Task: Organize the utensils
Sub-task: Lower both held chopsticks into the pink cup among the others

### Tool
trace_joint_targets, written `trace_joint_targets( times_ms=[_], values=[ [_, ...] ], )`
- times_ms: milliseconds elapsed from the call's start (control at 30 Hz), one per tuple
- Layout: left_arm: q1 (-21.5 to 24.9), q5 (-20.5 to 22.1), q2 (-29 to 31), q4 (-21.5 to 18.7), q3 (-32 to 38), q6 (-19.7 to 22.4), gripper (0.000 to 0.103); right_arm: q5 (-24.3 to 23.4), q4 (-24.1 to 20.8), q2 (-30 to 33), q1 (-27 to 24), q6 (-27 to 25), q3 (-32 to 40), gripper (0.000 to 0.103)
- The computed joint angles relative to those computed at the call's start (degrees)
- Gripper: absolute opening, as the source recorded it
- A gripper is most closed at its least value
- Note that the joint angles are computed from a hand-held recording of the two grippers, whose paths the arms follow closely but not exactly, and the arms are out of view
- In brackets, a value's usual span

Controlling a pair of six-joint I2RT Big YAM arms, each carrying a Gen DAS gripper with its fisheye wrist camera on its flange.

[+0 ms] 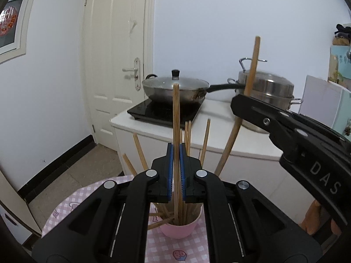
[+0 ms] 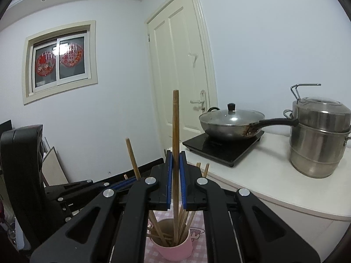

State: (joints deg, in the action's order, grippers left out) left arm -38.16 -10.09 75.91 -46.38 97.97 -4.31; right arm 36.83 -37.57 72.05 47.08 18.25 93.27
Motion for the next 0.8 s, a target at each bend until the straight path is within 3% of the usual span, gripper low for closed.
trace_joint_targets(
  times_ms=[800],
  values=[
    [-0.48, 1.35, -3.18, 4.3, -8.13, 0.33, 0.006, -0.78, -4.1, -0.98, 0.2, 5.8, -5.71, 0.005]
  ],
)
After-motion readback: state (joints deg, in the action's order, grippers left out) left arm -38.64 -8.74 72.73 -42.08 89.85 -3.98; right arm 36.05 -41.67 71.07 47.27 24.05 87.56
